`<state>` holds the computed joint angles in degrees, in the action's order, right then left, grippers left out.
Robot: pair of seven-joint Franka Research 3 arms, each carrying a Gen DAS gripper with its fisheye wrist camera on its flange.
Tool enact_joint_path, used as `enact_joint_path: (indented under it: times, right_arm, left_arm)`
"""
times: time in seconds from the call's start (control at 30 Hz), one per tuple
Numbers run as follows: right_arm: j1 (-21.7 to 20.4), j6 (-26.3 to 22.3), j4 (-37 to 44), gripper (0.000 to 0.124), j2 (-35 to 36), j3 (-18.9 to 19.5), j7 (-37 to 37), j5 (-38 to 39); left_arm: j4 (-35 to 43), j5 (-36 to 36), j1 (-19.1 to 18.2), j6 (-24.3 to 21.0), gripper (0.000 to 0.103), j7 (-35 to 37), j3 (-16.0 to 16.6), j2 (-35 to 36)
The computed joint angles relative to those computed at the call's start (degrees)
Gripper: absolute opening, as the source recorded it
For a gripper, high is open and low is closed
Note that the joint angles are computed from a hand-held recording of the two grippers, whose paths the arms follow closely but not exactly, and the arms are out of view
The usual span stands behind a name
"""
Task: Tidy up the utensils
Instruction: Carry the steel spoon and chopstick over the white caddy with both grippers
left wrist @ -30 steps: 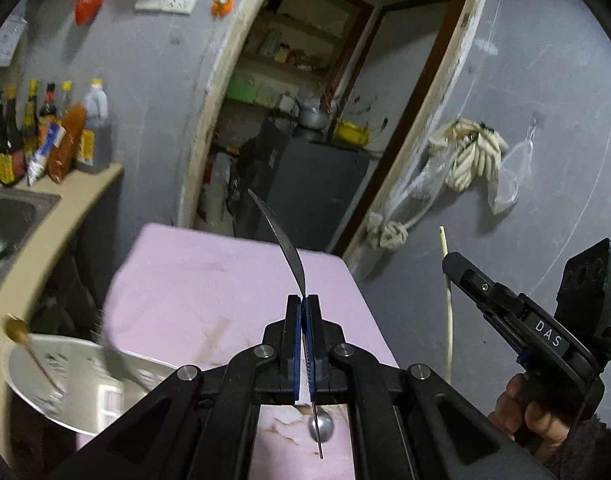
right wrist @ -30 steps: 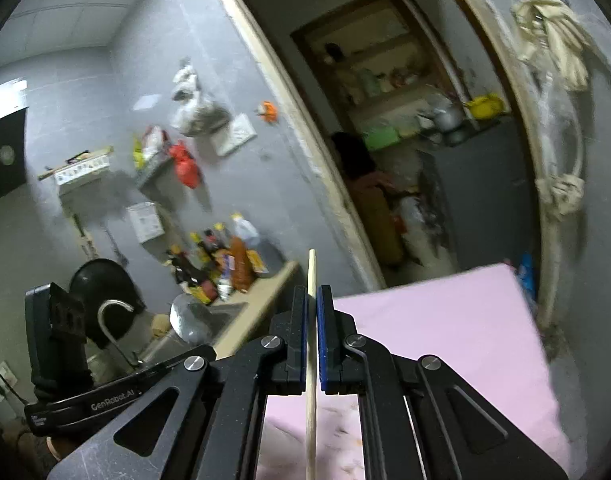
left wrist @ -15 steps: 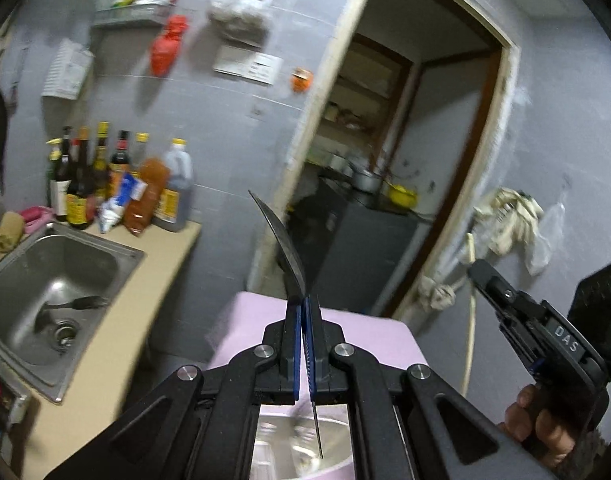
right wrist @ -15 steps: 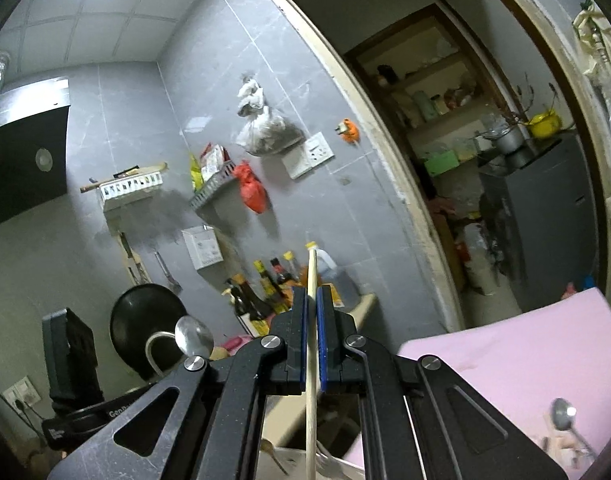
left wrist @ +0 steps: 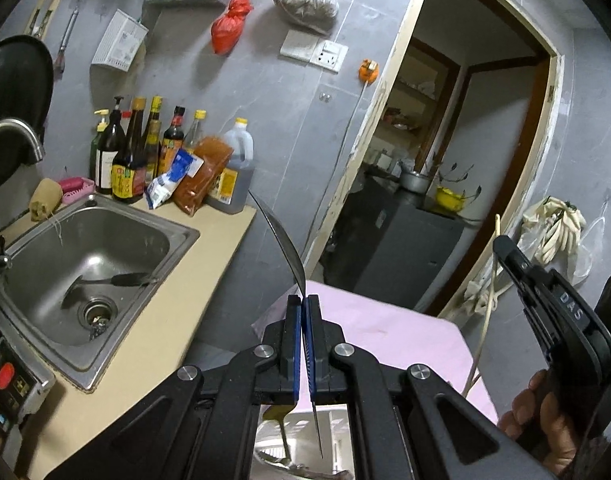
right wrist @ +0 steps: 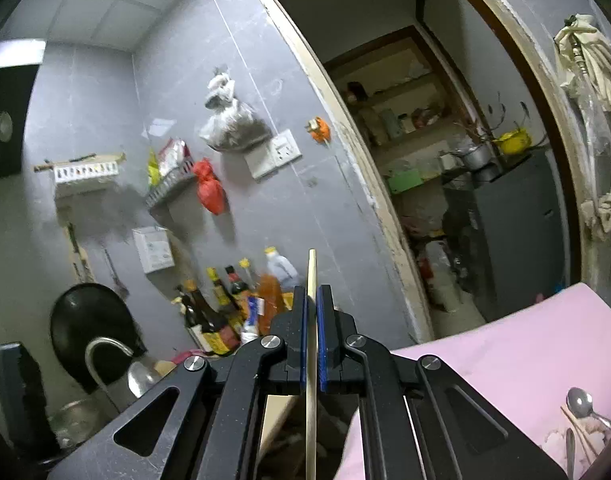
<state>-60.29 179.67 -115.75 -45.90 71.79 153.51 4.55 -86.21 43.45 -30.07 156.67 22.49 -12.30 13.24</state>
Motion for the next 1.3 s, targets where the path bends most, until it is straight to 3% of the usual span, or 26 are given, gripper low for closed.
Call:
enact_joint_path:
  times: [0.3,0.93,1.3]
  right_arm:
    - [-0.1,-2.2,-0.5,0.004,1.9,2.3,-0.8,-0.9]
    - [3.8,-3.7,-3.5,0.005,2.7,0.0,1.1,-2.3]
    - [14.0,-4.1,-8.4,0.005,6.6,-6.3,-1.0,-5.7]
  left_arm:
    - [-3.3,2.8,-0.2,0.9,0.003,-2.2,0.1,-0.4]
    - [-5.2,-2.7,0.7,0.0,0.003,5.2,-1.6,-1.2]
    - [-5.9,-8.3,1.0,-2.8,0.003,11.4,-3.1,-2.5]
